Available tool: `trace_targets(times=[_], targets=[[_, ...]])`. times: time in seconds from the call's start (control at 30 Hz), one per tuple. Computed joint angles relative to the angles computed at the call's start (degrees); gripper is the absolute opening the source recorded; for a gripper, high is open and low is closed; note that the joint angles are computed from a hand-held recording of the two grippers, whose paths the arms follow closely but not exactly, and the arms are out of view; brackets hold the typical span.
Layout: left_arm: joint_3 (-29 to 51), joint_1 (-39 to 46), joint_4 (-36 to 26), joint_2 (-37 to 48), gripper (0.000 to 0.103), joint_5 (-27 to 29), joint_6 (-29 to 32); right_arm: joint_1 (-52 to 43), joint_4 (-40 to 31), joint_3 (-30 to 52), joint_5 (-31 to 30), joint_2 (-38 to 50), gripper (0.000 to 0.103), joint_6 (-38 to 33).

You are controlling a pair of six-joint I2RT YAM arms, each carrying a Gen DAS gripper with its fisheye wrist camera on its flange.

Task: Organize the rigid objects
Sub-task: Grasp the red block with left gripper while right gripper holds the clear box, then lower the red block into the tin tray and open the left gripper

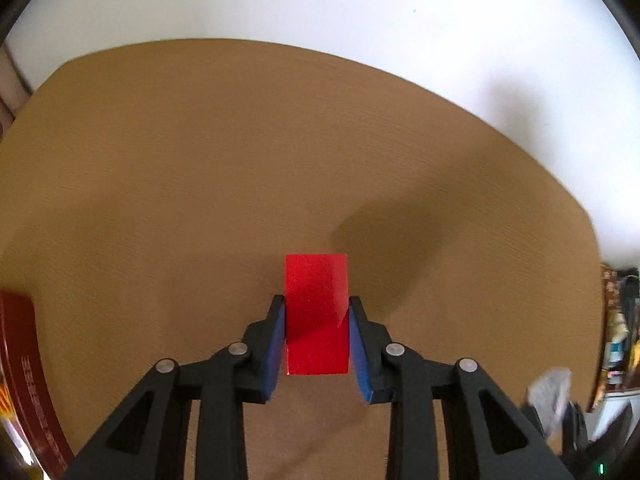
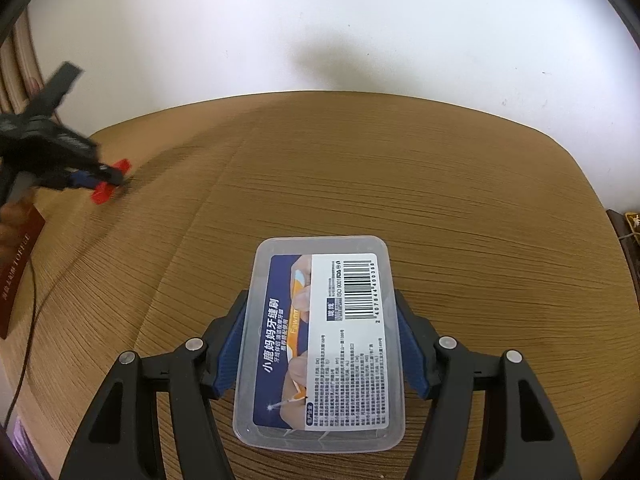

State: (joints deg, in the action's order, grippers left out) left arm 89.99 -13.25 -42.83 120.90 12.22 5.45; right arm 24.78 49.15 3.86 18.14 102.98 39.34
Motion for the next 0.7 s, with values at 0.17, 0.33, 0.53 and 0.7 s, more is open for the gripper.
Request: trace_targets(times=[0.17,0.33,0.53,0.7], targets=[[-16.2,9.1,-1.1,-16.0,0.030,5.7,5.7,-0.5,-3.6,0.6,0.0,-2.5,0.064,-0.7],[-17.6,28.8,-12.8,-24.7,0.030,10.3,19.1,0.4,-8.4,2.6,1.0,-4.2,0.064,-0.5],[-2.7,48.0,-12.9,-16.9,0.030,6.7,27.8,2.5,-13.4,5.8,3.3,-4.1,0.064,0.7],[9.1,52.0,-13.5,-5.2,0.030,3.6,29.5,2.7,-17.2,8.4,4.0,-4.4,0.064,0.9]])
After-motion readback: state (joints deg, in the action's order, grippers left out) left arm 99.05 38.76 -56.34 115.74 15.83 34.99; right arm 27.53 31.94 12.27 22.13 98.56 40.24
